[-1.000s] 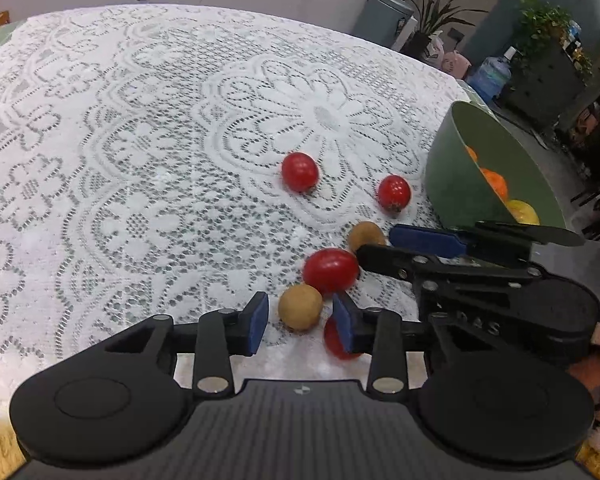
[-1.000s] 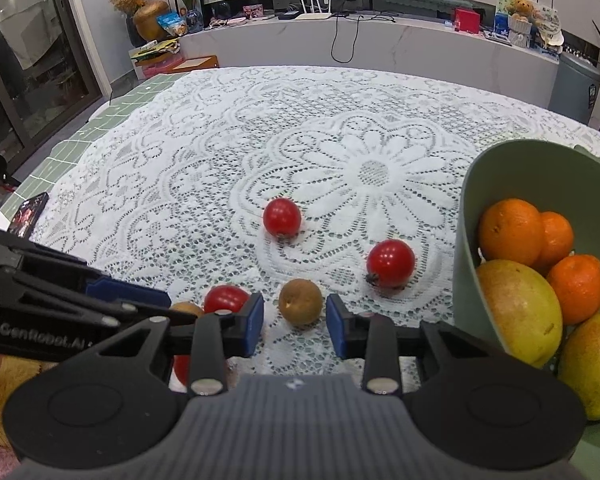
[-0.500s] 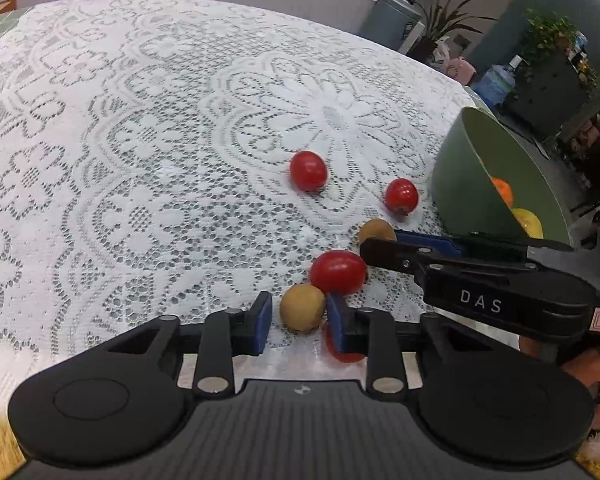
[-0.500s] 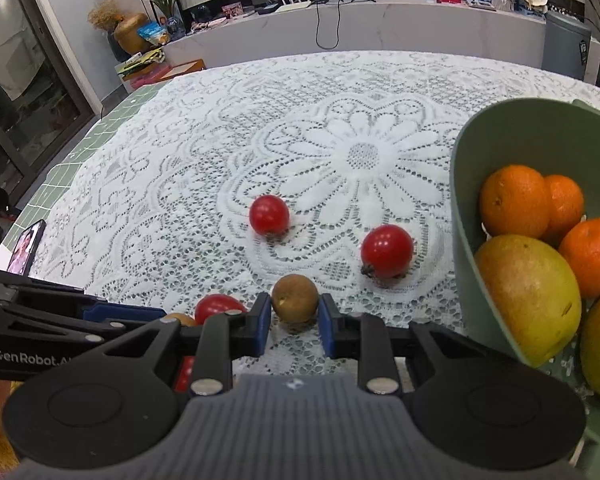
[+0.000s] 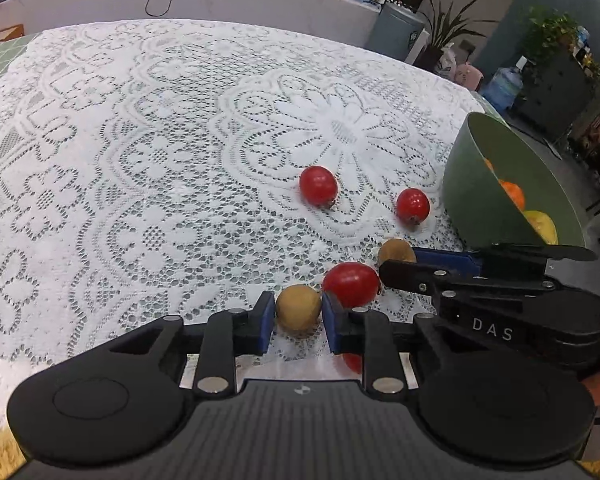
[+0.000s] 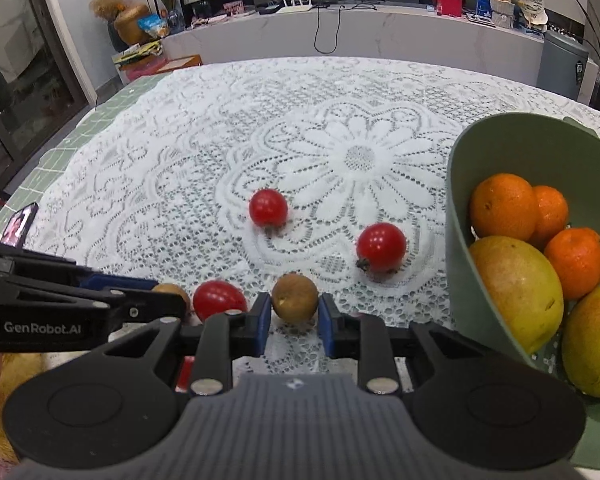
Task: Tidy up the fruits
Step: 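Grasp a small brown fruit with the left tool while the right tool grasps another, then carry both small brown fruits over the colander and lower them in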
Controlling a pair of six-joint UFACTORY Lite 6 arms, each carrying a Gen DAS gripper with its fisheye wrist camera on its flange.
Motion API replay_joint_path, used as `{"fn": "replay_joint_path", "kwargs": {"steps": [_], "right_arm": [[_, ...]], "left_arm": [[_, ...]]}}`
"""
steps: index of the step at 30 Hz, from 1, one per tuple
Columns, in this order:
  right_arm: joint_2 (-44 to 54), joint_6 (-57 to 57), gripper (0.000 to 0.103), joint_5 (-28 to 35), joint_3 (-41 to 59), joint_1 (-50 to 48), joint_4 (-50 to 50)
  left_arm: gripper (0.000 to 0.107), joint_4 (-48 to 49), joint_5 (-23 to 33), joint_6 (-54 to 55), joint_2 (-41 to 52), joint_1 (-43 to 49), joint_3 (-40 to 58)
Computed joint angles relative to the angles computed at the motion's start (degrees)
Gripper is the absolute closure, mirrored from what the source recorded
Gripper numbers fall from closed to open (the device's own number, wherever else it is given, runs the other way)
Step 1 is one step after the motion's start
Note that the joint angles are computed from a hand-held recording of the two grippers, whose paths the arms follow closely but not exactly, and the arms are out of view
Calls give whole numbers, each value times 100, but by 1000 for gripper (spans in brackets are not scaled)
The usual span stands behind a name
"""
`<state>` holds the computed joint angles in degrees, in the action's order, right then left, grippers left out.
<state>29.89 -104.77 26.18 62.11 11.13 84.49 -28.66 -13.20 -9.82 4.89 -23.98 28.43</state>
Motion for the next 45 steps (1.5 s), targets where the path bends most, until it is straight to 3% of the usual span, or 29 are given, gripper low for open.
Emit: {"fn": "replay_joint_path", "kwargs": {"steps": [10, 17, 23, 27, 34, 39, 45], "right_arm": [[133, 125, 81, 46, 121, -30, -79], [-372, -893, 81, 296, -396, -188, 838], [-1192, -1623, 81, 597, -1079, -531, 1464], [-1708, -1690, 81, 673, -1407, -902, 1478], [-2348, -1645, 81, 807, -1535, -1675, 1368], [-2414, -1810, 81, 550, -1284, -2117, 1278], [-1465, -11, 81, 728, -240, -2742, 179]], "left_arm": [[79, 108, -205, -93, 64, -64, -32], [79, -1003, -551, 631, -565, -290, -362], [79, -2756, -686, 2229, -1145, -759, -230], [79, -3334, -723, 2849, -1209, -1031, 83], [79, -3837, -727, 3636, -759, -1449, 1012], [79, -3810, -559, 3926, -73, -1538, 1905], [79, -3981, -140, 4548, 996, -1494, 3106]]}}
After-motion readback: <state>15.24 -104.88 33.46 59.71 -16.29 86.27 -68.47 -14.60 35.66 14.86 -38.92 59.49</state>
